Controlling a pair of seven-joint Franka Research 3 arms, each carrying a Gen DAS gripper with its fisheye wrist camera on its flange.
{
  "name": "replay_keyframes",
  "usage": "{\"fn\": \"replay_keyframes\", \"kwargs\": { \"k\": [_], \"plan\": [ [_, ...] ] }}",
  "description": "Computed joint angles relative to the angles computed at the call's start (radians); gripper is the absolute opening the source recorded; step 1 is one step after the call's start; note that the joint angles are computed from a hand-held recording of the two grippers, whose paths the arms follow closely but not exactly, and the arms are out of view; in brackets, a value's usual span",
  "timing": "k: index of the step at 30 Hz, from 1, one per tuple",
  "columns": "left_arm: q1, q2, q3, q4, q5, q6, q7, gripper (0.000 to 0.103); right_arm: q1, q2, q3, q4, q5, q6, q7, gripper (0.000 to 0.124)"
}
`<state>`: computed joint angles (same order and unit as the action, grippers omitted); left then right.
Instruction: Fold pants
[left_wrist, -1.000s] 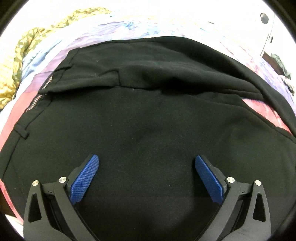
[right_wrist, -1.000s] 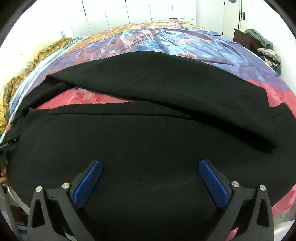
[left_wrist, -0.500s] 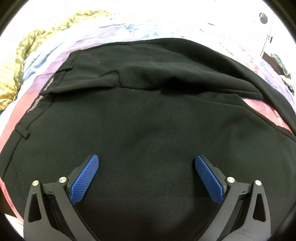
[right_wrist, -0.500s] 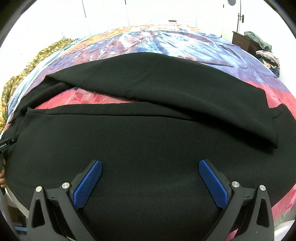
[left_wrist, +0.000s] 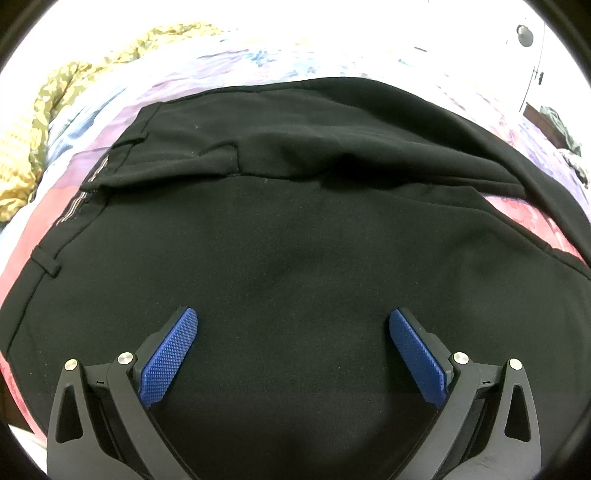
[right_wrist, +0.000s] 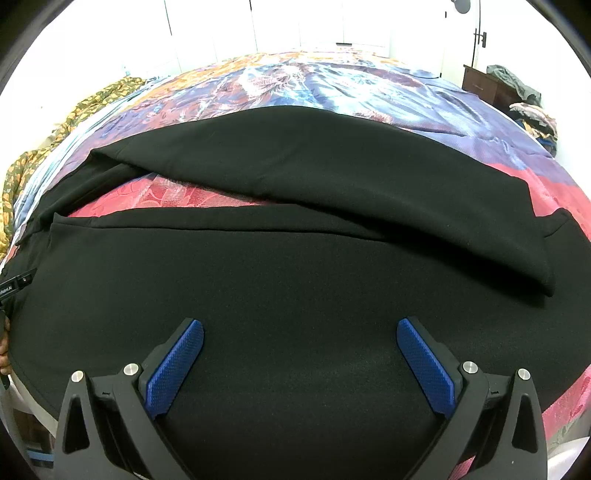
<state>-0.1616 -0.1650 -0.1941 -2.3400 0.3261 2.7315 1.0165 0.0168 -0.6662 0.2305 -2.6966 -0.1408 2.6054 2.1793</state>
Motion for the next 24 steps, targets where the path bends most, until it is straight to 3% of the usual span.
{"fn": "replay_keyframes", "kwargs": {
  "k": [24],
  "plan": [
    [0.001,0.001,-0.002,-0.001,0.015,0.003,-0.012,0.103,-0.004,0.001,0.002,-0.001,-0.008,0.004,0.004,0.103]
  ]
}}
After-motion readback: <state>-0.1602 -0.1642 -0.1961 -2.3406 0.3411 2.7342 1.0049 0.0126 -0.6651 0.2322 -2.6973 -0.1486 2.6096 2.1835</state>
